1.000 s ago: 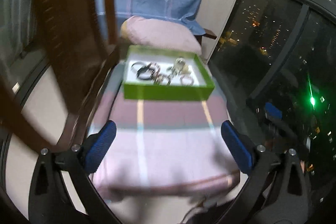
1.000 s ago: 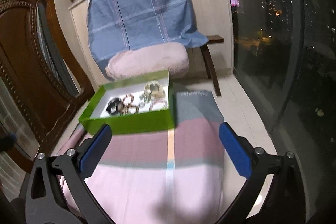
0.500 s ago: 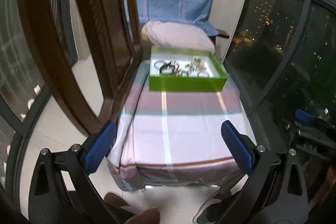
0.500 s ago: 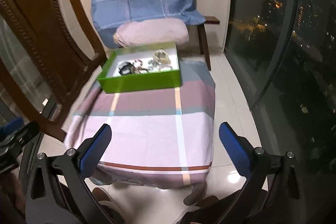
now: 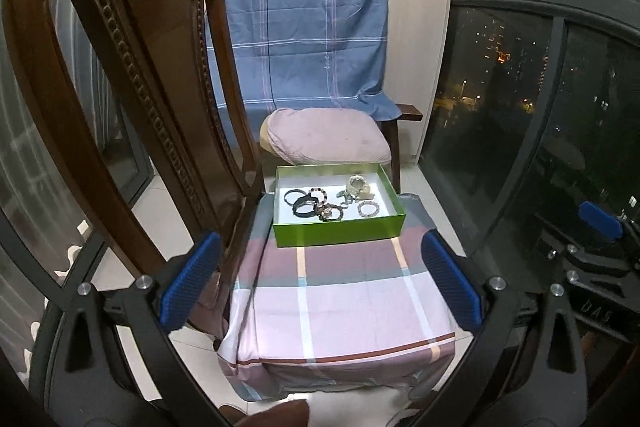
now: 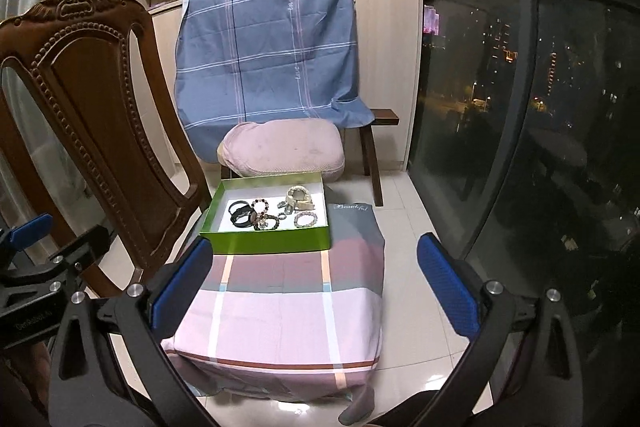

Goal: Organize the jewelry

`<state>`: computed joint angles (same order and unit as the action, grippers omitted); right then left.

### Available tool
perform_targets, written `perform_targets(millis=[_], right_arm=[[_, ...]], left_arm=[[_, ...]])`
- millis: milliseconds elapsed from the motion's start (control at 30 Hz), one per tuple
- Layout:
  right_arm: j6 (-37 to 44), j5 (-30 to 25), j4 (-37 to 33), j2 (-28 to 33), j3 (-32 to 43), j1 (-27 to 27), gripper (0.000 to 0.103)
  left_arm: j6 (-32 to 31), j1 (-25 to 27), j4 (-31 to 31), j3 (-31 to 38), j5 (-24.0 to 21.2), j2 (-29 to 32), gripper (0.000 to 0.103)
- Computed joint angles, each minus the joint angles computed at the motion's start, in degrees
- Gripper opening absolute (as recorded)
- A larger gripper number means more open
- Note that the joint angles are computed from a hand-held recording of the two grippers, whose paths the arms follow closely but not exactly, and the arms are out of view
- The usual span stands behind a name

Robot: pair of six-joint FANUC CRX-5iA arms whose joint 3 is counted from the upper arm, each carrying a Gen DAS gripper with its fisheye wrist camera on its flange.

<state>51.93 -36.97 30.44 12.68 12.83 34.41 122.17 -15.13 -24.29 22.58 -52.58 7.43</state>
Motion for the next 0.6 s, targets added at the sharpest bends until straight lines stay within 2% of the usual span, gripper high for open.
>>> perform_targets(millis=[600], right_arm=[[0.05,-0.66,-0.70,0.08,0.12,0.34,0.100]], left_arm=[[-0.97,-0.14,0.33,0.65,-0.96,0.99,0.099]])
